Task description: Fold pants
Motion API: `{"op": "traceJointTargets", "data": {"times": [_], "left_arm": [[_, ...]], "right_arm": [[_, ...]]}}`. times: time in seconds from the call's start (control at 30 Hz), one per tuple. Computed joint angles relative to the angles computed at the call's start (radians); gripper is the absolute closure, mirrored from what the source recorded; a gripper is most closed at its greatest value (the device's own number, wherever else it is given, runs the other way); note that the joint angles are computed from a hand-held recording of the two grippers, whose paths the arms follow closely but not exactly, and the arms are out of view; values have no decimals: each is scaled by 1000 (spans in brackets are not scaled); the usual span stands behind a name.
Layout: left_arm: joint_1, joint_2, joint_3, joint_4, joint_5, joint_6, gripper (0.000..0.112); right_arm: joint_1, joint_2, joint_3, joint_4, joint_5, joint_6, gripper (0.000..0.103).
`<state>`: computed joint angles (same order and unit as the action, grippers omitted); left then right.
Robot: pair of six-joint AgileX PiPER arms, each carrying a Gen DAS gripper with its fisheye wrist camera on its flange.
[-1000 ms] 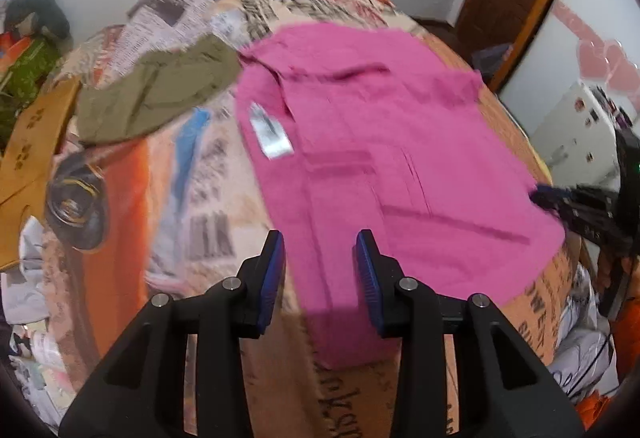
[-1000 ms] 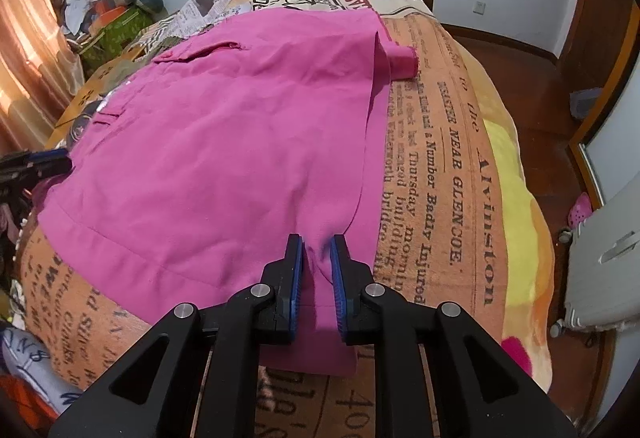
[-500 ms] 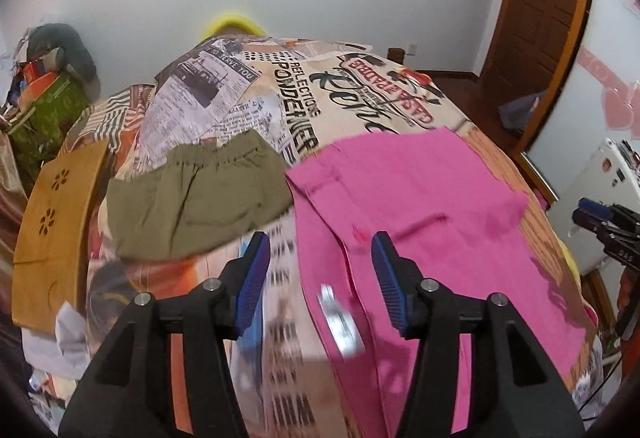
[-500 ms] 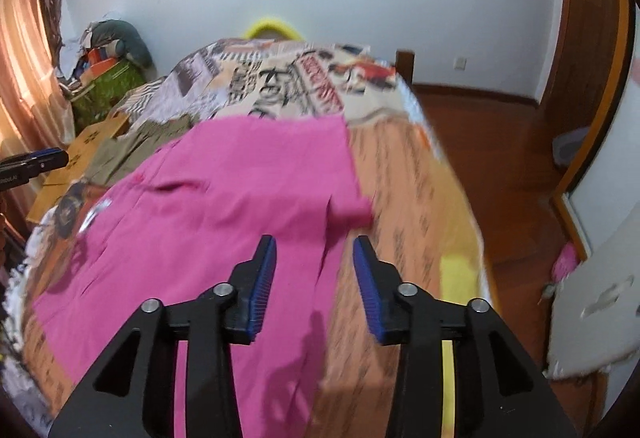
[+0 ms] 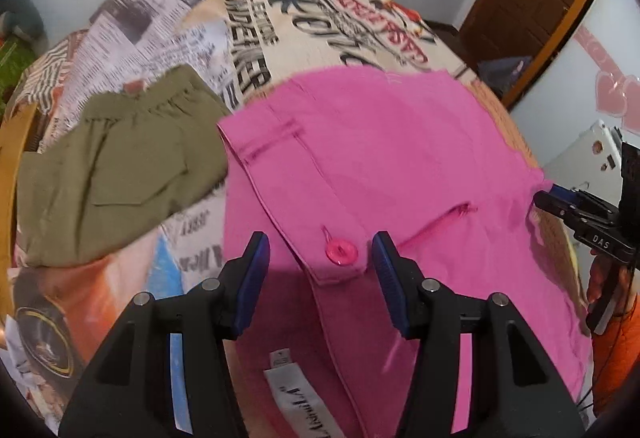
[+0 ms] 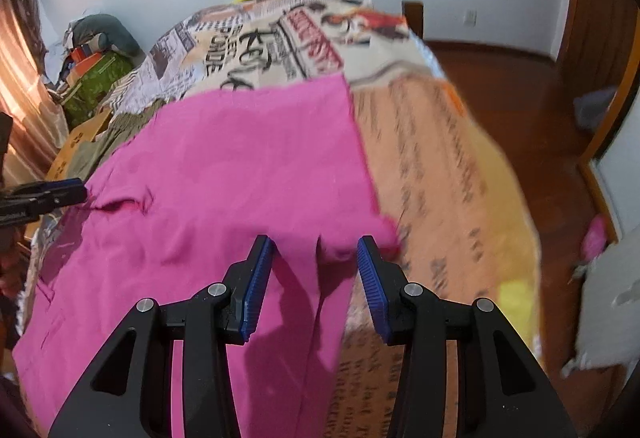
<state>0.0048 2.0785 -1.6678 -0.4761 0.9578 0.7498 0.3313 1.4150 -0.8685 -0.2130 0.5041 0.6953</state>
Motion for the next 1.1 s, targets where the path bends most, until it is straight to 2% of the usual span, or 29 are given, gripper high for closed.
{"op": "traceJointTargets", "data": {"times": [0.07, 0.27, 0.33, 0.4, 0.5, 0.53, 0.57, 0.67, 0.73, 0.83, 0.93, 1.1], "left_arm": [[-8, -3, 33, 4, -41, 15, 59], [-11, 2, 65, -12, -96, 19, 53], [-15, 4, 67, -5, -108, 6, 51], [-15, 3, 69, 2, -114, -6, 50], [-20, -4, 93, 17, -158, -22, 38], [-25, -9, 108, 37, -192, -38, 30], [-24, -5, 110, 40, -201, -46, 28], [-3, 18, 76, 9, -156, -45, 28], [-6, 10, 83, 19, -165, -50, 28], [-17, -25, 96, 61, -166, -66, 36], [11, -73, 102, 25, -160, -12, 36], [59, -45, -49, -5, -86, -17, 36]], "right_arm": [[-1, -10, 42, 35, -32, -5, 63], [-8, 13, 68, 111, -84, -82, 64], [-23, 36, 57, 185, -111, -174, 83], [-11, 80, 28, 218, -103, -237, 93], [36, 86, 20, 71, -79, -132, 95], [35, 79, 25, 73, -74, -139, 97], [37, 67, 34, 71, -69, -141, 97], [26, 18, 85, 125, -76, -180, 98], [26, 2, 99, 143, -76, -182, 97], [43, -18, 81, 147, -25, -184, 94], [38, -72, 62, 120, 34, -176, 93], [-31, -145, -8, 87, 88, -191, 90]]}}
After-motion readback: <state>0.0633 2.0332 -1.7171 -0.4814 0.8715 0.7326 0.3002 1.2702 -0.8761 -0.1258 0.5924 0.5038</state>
